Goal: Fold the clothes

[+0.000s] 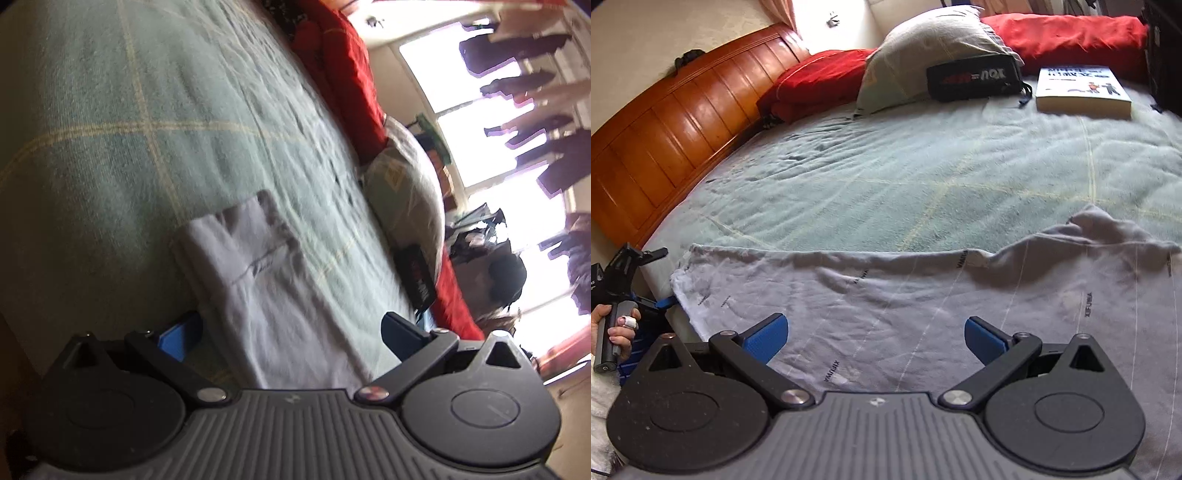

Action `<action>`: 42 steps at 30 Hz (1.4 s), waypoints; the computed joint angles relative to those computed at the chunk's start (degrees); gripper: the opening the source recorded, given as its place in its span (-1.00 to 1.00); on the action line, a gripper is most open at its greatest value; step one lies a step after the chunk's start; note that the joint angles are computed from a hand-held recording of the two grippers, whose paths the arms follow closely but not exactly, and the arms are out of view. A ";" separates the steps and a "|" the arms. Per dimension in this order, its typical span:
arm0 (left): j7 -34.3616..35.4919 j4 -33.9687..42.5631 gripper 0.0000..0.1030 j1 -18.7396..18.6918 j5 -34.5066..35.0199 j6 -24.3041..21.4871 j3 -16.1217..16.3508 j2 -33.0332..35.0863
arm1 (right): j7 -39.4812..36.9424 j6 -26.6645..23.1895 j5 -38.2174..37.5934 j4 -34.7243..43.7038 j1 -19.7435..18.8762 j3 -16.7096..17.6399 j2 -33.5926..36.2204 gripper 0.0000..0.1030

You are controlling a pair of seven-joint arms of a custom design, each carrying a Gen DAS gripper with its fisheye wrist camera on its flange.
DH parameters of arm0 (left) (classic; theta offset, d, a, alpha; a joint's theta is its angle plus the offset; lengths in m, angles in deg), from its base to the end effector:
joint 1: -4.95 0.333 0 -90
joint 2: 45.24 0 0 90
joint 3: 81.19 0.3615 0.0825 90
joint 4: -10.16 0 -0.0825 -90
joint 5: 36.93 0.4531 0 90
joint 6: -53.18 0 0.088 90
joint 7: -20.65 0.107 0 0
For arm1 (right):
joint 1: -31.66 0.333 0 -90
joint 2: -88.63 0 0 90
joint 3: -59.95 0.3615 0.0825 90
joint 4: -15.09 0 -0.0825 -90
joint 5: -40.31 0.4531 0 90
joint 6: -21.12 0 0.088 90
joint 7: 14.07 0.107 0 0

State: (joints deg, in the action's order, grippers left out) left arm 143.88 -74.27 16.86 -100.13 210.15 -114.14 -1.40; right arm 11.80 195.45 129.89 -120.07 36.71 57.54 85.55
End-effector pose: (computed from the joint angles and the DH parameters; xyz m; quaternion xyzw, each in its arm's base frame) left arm 0.8206 -0.1616 0.3122 0.6837 -0.5187 0.4929 0.1433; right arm 0.5434 -0.0521 0.3790 -0.5214 0.7495 -0.1688 0.3713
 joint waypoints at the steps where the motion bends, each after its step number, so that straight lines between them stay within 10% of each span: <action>1: 0.98 0.35 0.98 0.58 -1.61 0.82 -1.01 0.68 | -0.20 0.08 0.32 0.06 0.02 0.03 0.09 1.00; 8: 5.64 1.87 0.98 2.10 -7.29 -7.14 -2.45 3.14 | 1.75 -0.03 -2.28 -0.37 0.11 0.17 0.33 1.00; 24: 12.51 8.60 0.97 -2.00 -9.09 -5.35 -0.78 7.33 | 5.39 -6.20 -7.15 -0.09 0.11 -0.33 -0.09 1.00; 33: 13.58 13.69 0.40 -7.05 -7.88 6.25 0.79 9.86 | 6.05 -4.35 -14.01 1.04 1.47 0.41 0.40 1.00; 36: 16.15 14.21 0.37 -4.89 -8.33 8.42 -3.47 11.57 | 5.25 -5.41 -13.78 1.34 1.65 0.40 0.41 1.00; 40: 22.48 12.68 -0.31 -1.02 -9.19 12.17 -8.74 13.15 | 5.10 -6.09 -14.95 1.24 1.89 0.50 0.17 1.00; 42: 23.43 10.99 -0.34 1.16 -9.32 11.27 -10.12 12.95 | 5.52 -6.92 -15.66 1.61 1.87 0.38 0.29 1.00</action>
